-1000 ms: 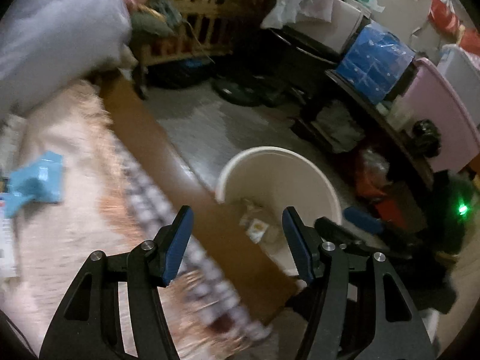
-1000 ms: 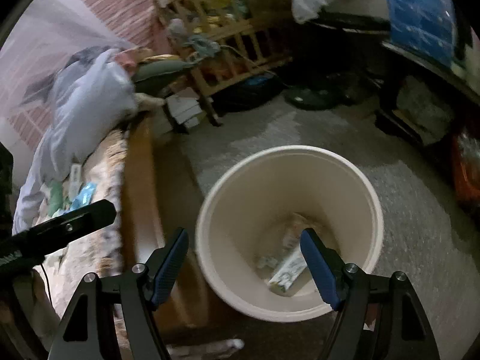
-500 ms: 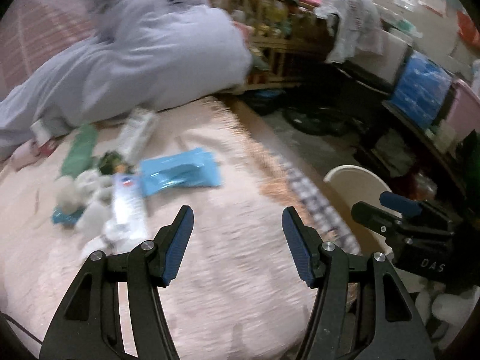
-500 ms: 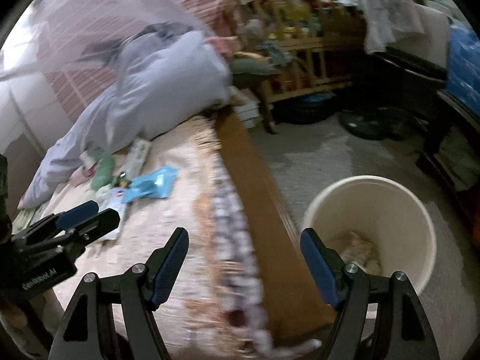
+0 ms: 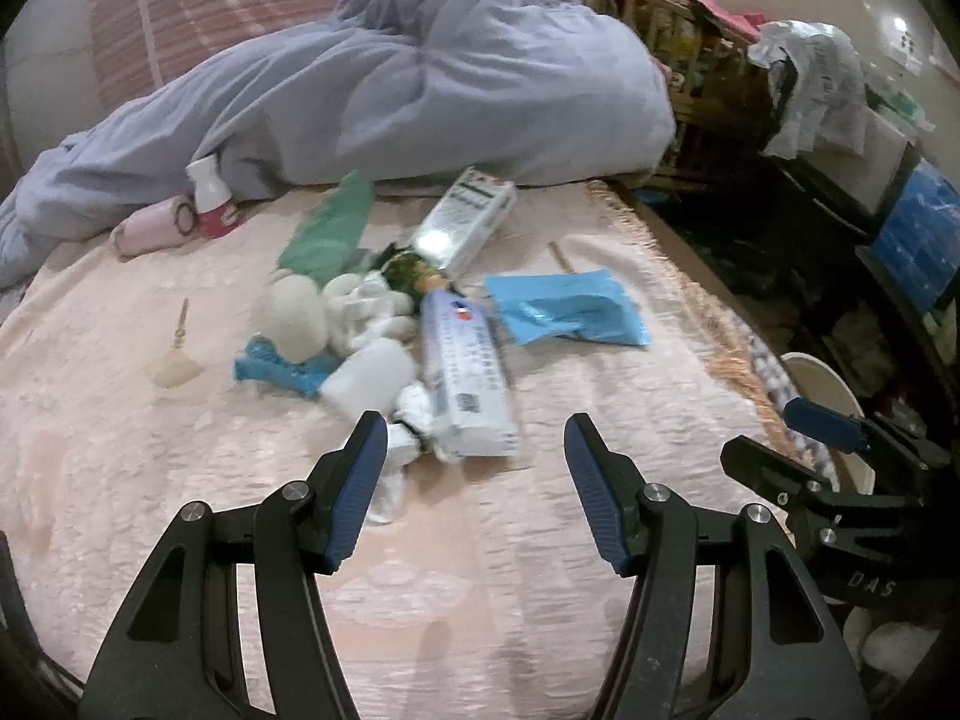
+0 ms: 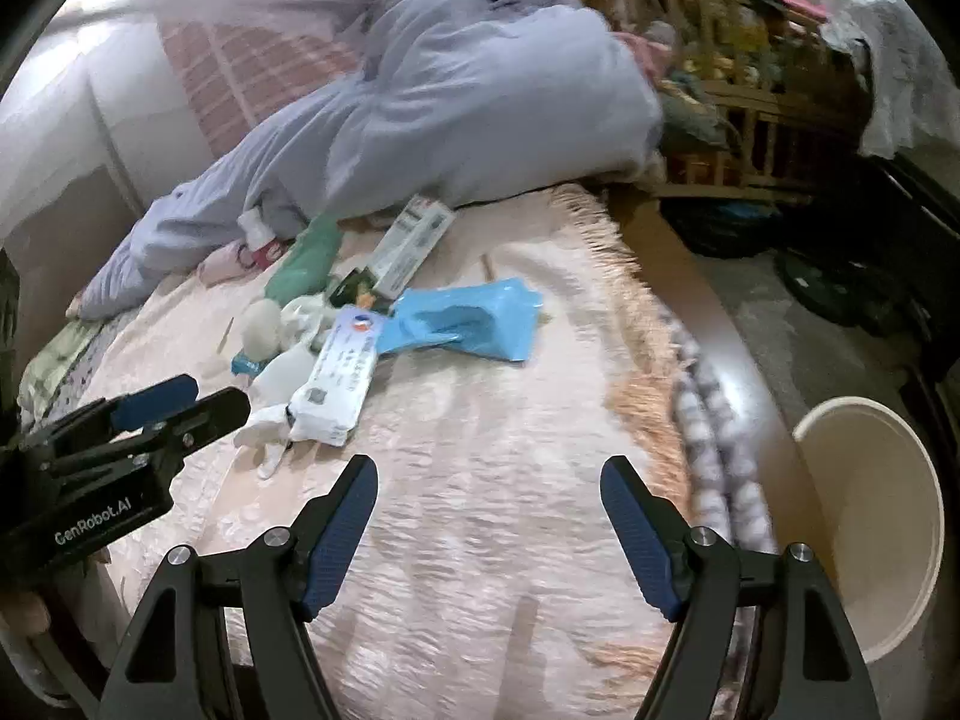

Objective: Collect trash
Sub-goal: 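Move both grippers back over the trash on the bed, then grasp the white medicine box with the right gripper while the left gripper grasps a white glove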

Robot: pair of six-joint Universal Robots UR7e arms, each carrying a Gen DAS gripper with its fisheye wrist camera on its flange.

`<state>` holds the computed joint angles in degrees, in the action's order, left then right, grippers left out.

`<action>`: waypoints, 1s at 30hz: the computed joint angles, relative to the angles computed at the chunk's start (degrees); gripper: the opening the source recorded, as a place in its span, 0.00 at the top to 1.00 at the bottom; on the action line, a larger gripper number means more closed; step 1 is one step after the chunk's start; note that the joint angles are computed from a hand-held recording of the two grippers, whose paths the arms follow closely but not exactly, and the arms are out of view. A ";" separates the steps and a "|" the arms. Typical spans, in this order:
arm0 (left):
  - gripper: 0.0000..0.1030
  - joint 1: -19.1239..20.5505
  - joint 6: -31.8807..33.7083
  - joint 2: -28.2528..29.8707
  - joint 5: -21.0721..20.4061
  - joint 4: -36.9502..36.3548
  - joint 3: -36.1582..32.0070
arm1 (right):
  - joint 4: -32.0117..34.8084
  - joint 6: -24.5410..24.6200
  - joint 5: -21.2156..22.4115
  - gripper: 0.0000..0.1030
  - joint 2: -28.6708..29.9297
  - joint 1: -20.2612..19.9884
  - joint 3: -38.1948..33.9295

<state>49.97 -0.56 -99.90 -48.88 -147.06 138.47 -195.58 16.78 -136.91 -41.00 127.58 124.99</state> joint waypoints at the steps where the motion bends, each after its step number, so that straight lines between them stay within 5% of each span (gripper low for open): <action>1: 0.42 0.55 0.17 -0.01 0.10 -0.18 -0.11 | 0.49 -0.17 0.21 0.28 0.38 0.00 -0.47; 15: 0.42 13.58 5.90 -0.90 -5.66 -0.26 -3.92 | 3.11 -2.83 5.17 0.28 4.27 -2.16 -5.30; 30: 0.42 19.11 8.00 1.65 -11.49 1.47 -7.45 | 13.28 -3.78 16.60 0.28 13.23 -9.61 -22.43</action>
<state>69.09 7.44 -98.25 -60.37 -145.59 131.02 -182.30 13.00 -120.31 -27.78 117.97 102.56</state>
